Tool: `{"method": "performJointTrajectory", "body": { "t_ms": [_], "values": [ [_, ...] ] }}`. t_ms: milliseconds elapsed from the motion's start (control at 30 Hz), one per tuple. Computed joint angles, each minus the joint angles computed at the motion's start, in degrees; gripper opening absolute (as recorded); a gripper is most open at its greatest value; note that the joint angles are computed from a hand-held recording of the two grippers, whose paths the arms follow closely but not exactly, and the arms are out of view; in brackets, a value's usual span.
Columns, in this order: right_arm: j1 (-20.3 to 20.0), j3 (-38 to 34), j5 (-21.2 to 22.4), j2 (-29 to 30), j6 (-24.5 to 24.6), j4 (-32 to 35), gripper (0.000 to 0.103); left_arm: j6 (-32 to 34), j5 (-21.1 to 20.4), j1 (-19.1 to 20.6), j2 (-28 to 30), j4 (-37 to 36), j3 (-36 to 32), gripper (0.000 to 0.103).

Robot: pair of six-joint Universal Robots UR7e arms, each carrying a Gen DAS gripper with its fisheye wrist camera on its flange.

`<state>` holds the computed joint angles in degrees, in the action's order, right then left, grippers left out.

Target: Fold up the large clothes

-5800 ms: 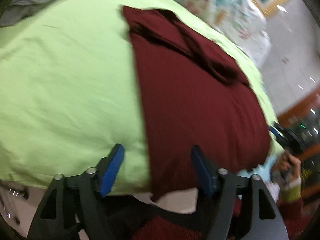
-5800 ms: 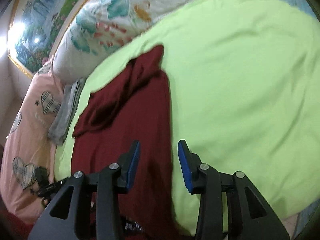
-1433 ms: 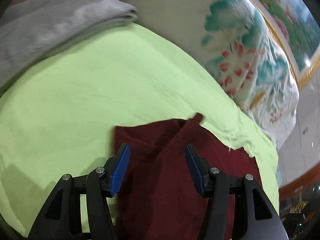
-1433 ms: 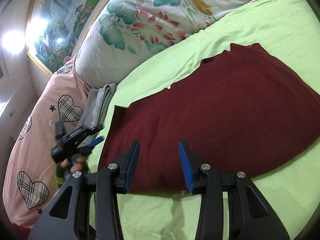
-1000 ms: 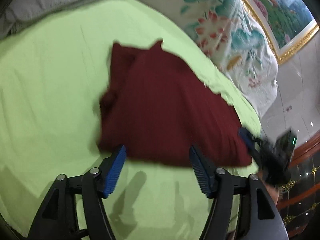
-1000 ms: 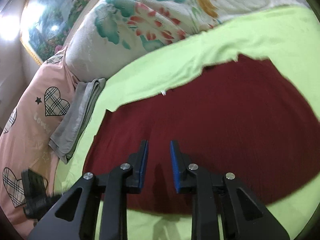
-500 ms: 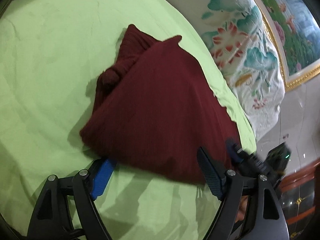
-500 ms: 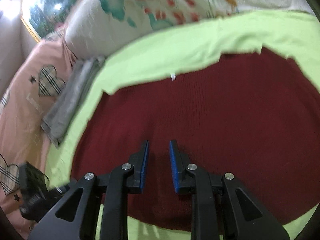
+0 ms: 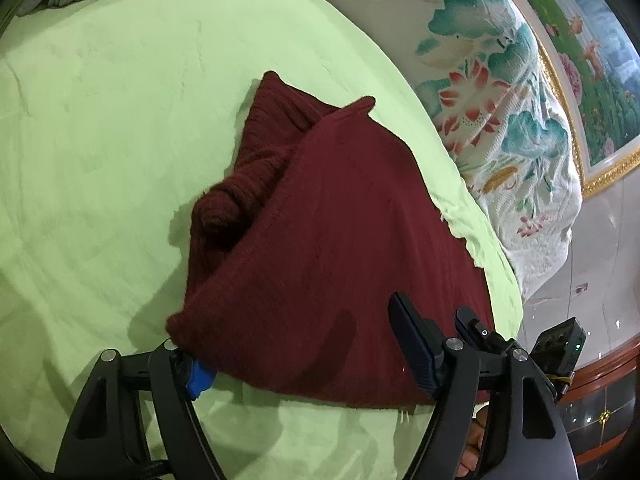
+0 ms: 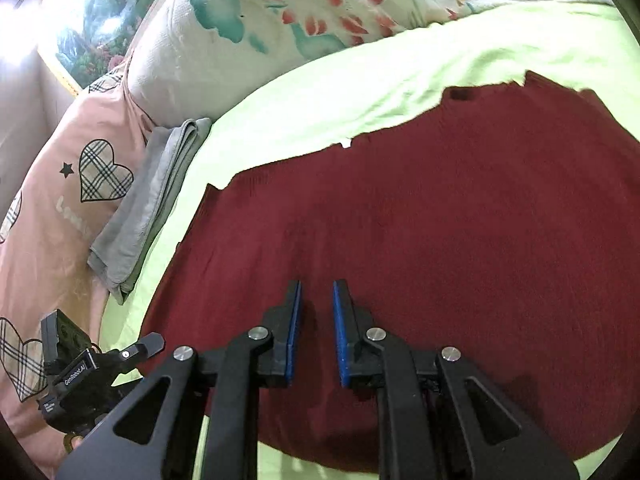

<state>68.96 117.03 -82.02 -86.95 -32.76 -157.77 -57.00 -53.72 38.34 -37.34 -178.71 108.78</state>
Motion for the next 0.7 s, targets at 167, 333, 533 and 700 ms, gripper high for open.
{"method": "performJointTrajectory", "body": {
  "t_ms": [167, 333, 533, 700],
  "values": [
    [-0.11, -1.79, -1.85, 3.10, 0.56, 0.12, 0.009, 0.76, 1.42, 0.72, 0.25, 2.54, -1.73, 0.032],
    [-0.47, -1.74, -1.64, 3.03, 0.08, 0.47, 0.008, 3.32, 2.21, 0.61, 0.75, 2.87, -2.97, 0.015],
    [-0.40, -3.85, -1.63, 2.69, 0.82, 5.63, 0.008, 14.32, 0.98, -2.05, 2.66, -1.02, -7.49, 0.011],
    [-5.14, -9.62, 10.20, 1.24, 5.10, 19.68, 0.012, 27.55, -3.54, -4.16, 8.44, 1.16, -17.26, 0.011]
  ]
}}
